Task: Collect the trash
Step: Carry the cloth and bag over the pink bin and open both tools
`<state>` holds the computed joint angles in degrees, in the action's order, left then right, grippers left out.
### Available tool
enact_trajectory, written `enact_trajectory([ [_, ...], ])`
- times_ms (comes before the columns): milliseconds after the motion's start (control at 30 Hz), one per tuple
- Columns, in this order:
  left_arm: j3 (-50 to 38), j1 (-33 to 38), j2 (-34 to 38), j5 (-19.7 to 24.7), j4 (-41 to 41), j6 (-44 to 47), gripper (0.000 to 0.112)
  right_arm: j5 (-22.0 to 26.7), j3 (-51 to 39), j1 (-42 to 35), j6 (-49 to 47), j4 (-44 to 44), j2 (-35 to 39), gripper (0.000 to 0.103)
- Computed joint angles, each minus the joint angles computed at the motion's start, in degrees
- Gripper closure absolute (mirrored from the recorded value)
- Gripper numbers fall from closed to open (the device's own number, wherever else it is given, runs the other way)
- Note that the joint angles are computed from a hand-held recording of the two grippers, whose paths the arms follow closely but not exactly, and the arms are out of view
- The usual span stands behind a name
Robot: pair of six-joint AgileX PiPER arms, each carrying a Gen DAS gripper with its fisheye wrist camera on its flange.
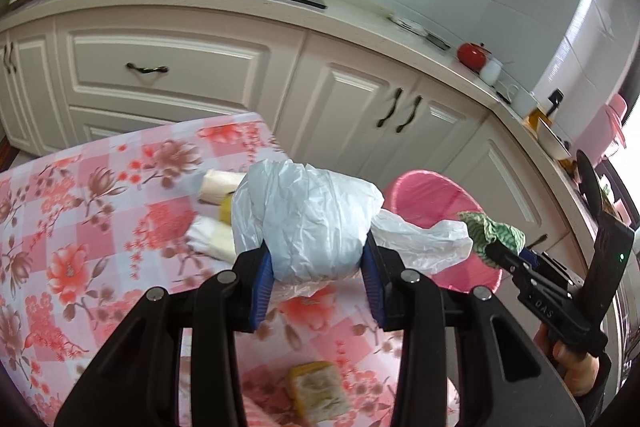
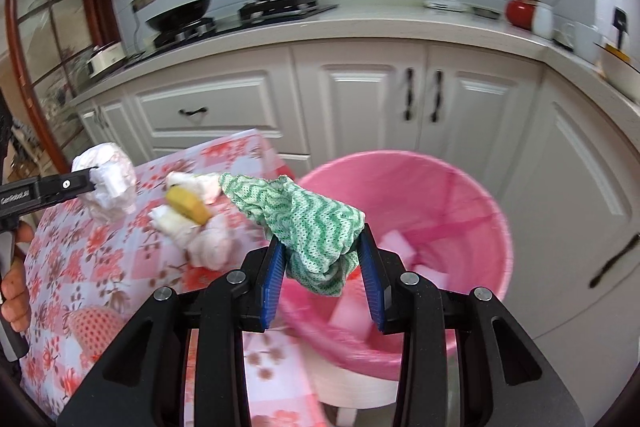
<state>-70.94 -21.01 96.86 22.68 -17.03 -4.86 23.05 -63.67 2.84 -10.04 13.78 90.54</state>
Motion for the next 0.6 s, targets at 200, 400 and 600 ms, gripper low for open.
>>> enact_trajectory([
  [200, -6.5, -4.8, 4.1, 2.1, 7.4, -6.8, 0.074, 0.0, -0.1, -6.0, -4.9, 4.6, -0.1, 0.068],
  [400, -15.5, -9.9, 9.9, 5.6, 13.9, -11.4, 0.074, 0.2, -1.5, -10.1, -7.9, 7.9, 1.2, 0.068],
  [600, -25.6, -13.9, 16.4, 10.1, 18.7, -13.4, 0.074, 0.9, -3.3, -13.6, -10.9, 11.3, 2.6, 0.067],
])
